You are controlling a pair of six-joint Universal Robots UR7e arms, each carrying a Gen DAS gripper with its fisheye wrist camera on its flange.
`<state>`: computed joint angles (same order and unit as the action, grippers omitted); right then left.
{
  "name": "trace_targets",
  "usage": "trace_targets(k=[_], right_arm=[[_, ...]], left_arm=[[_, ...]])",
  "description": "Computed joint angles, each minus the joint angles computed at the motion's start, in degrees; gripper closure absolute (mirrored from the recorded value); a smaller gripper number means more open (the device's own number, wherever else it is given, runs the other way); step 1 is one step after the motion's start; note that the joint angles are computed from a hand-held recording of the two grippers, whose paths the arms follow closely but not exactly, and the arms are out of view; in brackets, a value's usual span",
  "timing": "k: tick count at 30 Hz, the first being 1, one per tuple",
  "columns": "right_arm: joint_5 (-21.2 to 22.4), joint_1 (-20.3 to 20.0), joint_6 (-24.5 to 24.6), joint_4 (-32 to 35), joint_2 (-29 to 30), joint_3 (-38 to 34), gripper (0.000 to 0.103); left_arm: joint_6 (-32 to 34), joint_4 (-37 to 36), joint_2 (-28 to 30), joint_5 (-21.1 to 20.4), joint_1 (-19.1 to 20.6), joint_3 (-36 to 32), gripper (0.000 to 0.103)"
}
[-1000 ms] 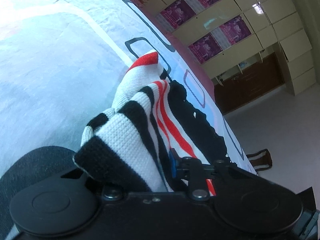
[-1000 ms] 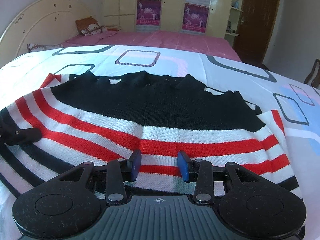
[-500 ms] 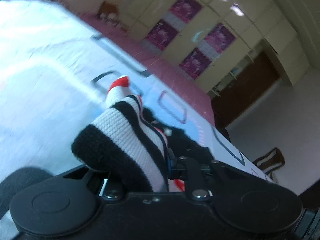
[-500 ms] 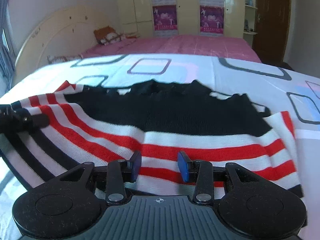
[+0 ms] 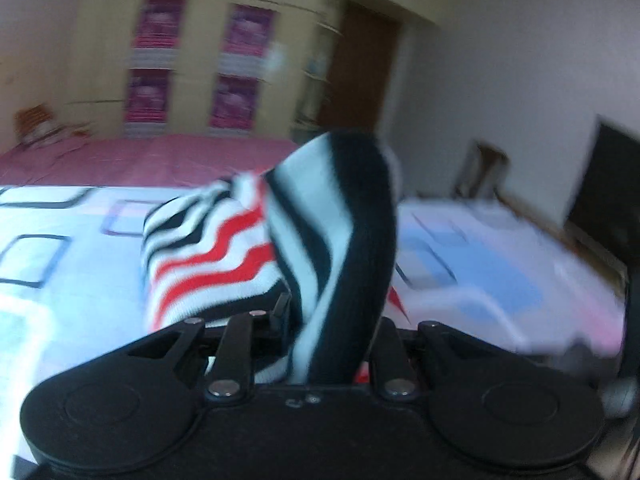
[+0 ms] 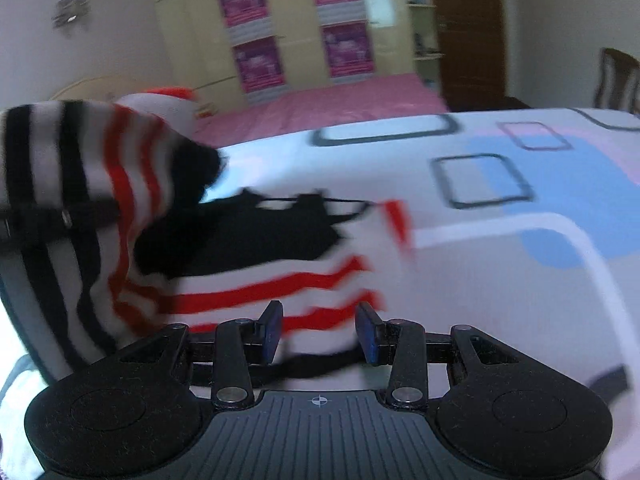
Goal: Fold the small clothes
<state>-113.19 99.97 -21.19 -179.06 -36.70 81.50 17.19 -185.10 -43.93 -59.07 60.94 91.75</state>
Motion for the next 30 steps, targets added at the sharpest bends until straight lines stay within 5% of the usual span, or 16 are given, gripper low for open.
trace_targets(k=[3,6,8,9,11,12,13,20,23,25,30], right_arm=[[0.2,-1.07,1.93,-0.39,-2.35,1.71,0.063],[1.61,-1.55,2.78,-0.62,-3.94,2.69,0.063],[3.51,-1.69,3.64,-0.1,-4.74,2.89,0.063],[4.66,-1.76,4.26,0.61,-4.96,2.67,0.063],[7.65,-1.81,5.87,2.41,-5.24,2.36,0.052],[8.89,-1.82,6.37,2.84,-5.11,2.06,0.03],[9.95,-1.76,6.38,3.07,-4.9,1.87,0.022],[13.08,-1.72,7.9,14.8,-0.97,-4.94,0.022],[12.18,-2.09,8.66,16.92,0.83,-7.51,0.03],[11.94,-2.4,9.8,18.43,1.38,-8.52,0.051],[13.35,-3.11,11.26,19.13,1.86,-9.18,0.07]], left_arm=[[3.53,3.2,2.52,2.88,-1.12,0.9,0.081],[11.58,-1.42,4.07,5.65,-2.4,3.41,0.07],[12.11,-0.7,2.47,3.13,-2.64,5.54,0.043],[12.13,-0.23,1.84,2.22,-2.88,6.38,0.039],[12.9,0.14,0.36,0.81,-3.19,8.67,0.038],[13.22,0.39,-0.39,0.62,-3.39,9.83,0.038],[13.24,0.5,-1.37,0.22,-3.52,11.14,0.038],[8.36,-2.0,-8.23,-1.25,-2.53,16.61,0.04],[3.86,-3.31,-10.41,1.6,-2.1,17.53,0.04],[2.36,-3.73,-10.87,4.6,-1.72,17.29,0.04],[-0.85,-1.12,-9.59,7.59,-0.42,12.62,0.04]])
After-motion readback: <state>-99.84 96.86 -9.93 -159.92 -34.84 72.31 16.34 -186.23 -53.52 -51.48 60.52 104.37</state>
